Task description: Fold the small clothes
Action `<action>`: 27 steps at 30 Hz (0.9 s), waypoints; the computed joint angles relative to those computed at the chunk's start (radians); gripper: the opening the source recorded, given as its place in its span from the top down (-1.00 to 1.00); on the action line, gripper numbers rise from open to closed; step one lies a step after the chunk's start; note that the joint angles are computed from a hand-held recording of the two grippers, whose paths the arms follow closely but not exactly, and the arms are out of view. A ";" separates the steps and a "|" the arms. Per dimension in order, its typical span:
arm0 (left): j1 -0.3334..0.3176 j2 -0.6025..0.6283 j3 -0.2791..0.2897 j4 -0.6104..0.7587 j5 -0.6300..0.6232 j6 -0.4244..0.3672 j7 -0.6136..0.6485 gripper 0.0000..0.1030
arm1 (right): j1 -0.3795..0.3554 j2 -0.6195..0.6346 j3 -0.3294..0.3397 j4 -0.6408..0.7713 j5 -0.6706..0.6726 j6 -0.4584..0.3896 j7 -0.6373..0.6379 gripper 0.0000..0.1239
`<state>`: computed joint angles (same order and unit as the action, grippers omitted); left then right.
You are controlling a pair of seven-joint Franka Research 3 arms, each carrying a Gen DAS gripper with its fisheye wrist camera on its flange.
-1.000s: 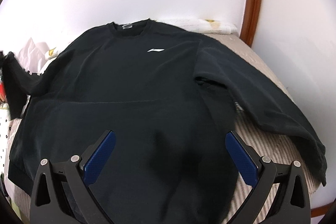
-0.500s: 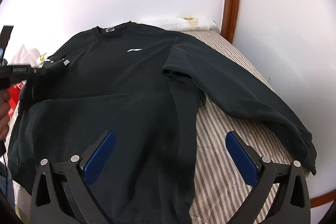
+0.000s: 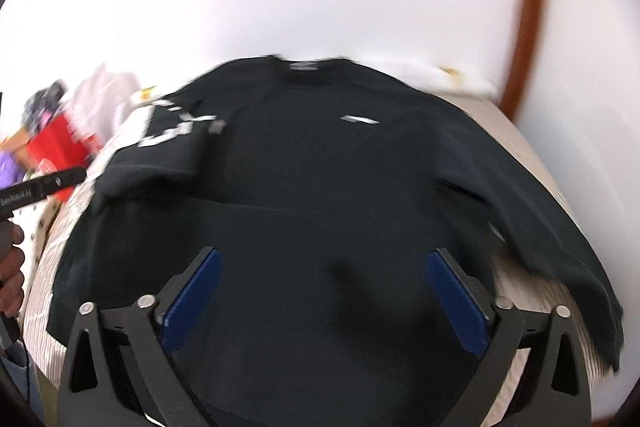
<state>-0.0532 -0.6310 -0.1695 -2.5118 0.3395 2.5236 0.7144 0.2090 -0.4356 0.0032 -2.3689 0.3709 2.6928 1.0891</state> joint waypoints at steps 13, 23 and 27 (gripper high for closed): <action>0.033 -0.273 0.165 -0.289 -0.109 0.024 0.088 -0.48 | 0.197 0.204 0.121 0.145 0.020 0.033 -0.123 -0.29; 0.013 -0.154 0.185 -0.289 -0.231 0.151 0.227 -0.48 | 0.196 0.380 0.180 0.226 -0.329 0.153 0.112 0.29; 0.020 -0.107 0.171 -0.272 -0.242 0.152 0.242 -0.48 | 0.228 0.384 0.152 0.238 -0.177 0.193 -0.020 0.84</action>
<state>-0.0329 -0.7383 0.0010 -2.7837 0.0974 2.6759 0.9568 0.4368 -0.0515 0.1547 -2.1304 0.1935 2.8858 1.0693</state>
